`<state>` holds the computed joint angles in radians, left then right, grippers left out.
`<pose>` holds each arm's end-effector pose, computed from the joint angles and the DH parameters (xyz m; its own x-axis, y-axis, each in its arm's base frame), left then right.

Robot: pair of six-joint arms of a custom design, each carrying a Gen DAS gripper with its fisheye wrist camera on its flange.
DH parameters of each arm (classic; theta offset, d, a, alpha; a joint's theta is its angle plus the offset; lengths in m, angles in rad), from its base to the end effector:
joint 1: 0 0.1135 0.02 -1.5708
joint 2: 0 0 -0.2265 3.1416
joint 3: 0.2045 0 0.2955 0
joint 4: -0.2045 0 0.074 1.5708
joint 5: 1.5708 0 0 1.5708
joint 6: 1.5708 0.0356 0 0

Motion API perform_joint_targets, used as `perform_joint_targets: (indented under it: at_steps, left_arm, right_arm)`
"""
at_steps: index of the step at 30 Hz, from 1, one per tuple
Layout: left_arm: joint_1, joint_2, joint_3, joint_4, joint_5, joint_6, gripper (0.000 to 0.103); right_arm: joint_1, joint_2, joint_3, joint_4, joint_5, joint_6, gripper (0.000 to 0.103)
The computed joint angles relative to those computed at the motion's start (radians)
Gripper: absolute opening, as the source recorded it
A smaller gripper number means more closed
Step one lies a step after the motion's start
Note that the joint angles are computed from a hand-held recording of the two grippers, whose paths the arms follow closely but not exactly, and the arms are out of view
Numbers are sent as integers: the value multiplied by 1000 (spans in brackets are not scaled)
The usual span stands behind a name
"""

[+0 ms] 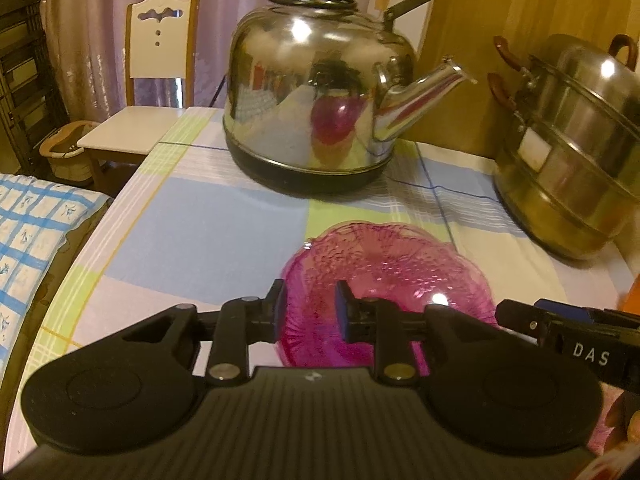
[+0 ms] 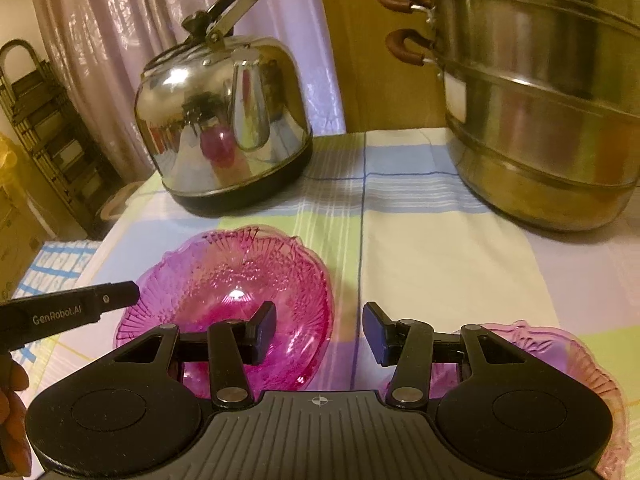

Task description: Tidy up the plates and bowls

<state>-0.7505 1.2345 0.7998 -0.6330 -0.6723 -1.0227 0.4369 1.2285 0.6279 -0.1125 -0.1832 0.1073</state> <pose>0.2214 -0.1762 0.1707 -0.6019 -0.3518 -0.7169 -0.3832 0.9148 -0.1272 0.2682 0.1324 0.1415 -0.6473 -0.1860 -0.7392 -0.4743 0.8575 0.1995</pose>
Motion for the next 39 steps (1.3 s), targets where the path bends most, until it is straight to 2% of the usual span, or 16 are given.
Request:
perform_joint_targets:
  at_steps: [6, 8, 12, 15, 21, 26, 31, 35, 39]
  left_arm:
    - [-61, 32, 63, -11, -29, -6, 36]
    - [-87, 44, 85, -14, -39, -6, 42]
    - [-135, 64, 116, -6, -61, -24, 59]
    - [-170, 78, 139, 2, -63, -38, 64]
    - [-254, 125, 191, -13, -73, -91, 69]
    - [-318, 175, 218, -34, -49, -157, 72]
    - [-355, 203, 206, 11, 4, -217, 72]
    - [-359, 247, 215, 69, 36, -191, 72]
    - [-341, 273, 202, 134, 86, -165, 69]
  right_arm:
    - [-33, -139, -57, -45, -8, 4, 48]
    - [-51, -194, -80, -64, -14, 1, 48]
    - [-109, -323, -132, -119, -38, 2, 48]
    - [-177, -441, -177, -184, -72, 4, 48]
    - [-354, -695, -260, -361, -152, -10, 48]
    - [-528, -828, -289, -530, -246, -82, 48]
    - [-655, -873, -293, -633, -327, -149, 48]
    - [-708, -883, -297, -673, -359, -175, 48]
    - [-706, -829, -292, -649, -342, -175, 48]
